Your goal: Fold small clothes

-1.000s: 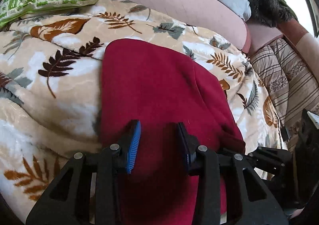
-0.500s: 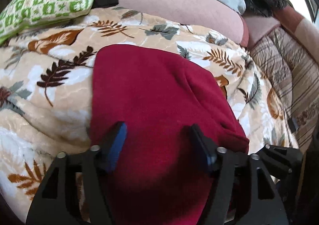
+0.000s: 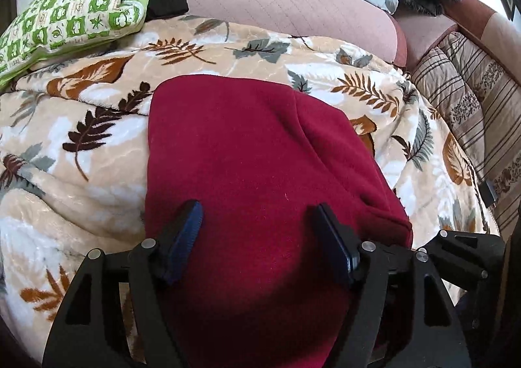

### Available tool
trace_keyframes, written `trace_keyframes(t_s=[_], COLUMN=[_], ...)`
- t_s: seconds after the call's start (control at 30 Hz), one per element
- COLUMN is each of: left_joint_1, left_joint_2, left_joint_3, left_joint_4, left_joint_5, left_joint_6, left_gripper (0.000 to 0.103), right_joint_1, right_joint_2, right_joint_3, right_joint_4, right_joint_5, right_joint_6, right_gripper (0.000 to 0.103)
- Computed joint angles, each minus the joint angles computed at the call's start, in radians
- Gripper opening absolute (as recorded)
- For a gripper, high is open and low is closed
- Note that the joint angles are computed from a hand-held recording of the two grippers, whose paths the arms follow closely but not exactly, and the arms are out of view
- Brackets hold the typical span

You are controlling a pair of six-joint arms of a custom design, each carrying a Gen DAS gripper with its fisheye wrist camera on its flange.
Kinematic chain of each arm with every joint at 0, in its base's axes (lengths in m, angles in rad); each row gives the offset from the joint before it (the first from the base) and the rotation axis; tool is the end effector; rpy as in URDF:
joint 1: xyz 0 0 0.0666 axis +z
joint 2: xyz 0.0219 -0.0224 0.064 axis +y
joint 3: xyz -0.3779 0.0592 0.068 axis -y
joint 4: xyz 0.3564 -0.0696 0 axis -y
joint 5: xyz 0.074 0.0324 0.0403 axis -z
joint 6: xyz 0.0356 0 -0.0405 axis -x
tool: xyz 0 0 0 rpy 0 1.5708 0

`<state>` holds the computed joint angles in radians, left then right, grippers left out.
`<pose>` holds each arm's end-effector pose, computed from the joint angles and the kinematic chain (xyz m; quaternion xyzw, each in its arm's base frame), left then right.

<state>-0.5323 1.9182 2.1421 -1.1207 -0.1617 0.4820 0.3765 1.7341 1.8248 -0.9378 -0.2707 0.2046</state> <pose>0.5455 -0.3151 0.4565 -0.0030 0.9410 -0.0934 0.3251 0.5332 0.2206 0.4434 -0.3112 0.8742 0.1558 0.3386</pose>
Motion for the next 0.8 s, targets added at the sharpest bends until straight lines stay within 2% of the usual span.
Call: trace_keyframes(t_s=[0.23,0.3,0.33,0.4,0.47,0.5,0.6,0.67,0.73,0.8], left_joint_1=[0.001,0.005,0.010,0.015,0.025,0.029,0.039,0.042,0.040,0.025], left_joint_2=[-0.002,-0.004,-0.005,0.002,0.001,-0.005,-0.036,-0.056,-0.046,-0.052], left_joint_3=[-0.005,-0.006,-0.010,0.008,0.011,0.002,-0.054,-0.091,-0.051,-0.022], left_joint_4=[0.009,0.016,0.026,0.013,0.017,0.030,0.108,0.157,0.103,0.048], left_joint_5=[-0.002,0.016,0.043,0.059,0.090,0.104,0.137,0.134,0.129,0.084], left_joint_6=[0.005,0.014,0.017,0.033,0.063,0.080,0.151,0.195,0.177,0.138], left_gripper=[0.072,0.075,0.081,0.082,0.082,0.082,0.082,0.082,0.082,0.082], right_joint_1=[-0.004,-0.006,-0.009,-0.013,-0.016,-0.019,-0.017,-0.007,-0.014,-0.027], right_joint_2=[0.012,0.017,0.019,0.010,-0.011,-0.008,0.031,0.015,-0.012,-0.043], right_joint_3=[0.030,0.042,0.050,0.047,0.025,0.029,0.064,0.053,0.031,0.007], right_joint_4=[-0.043,-0.057,-0.065,-0.046,0.013,0.019,-0.060,-0.041,-0.011,0.003], right_joint_5=[-0.011,-0.018,-0.026,-0.039,-0.017,0.001,0.001,0.031,0.017,0.011], right_joint_6=[0.010,0.003,-0.003,-0.015,-0.042,-0.055,-0.030,-0.006,-0.023,-0.065], right_gripper=[0.013,0.013,0.013,0.013,0.013,0.013,0.014,0.013,0.014,0.014])
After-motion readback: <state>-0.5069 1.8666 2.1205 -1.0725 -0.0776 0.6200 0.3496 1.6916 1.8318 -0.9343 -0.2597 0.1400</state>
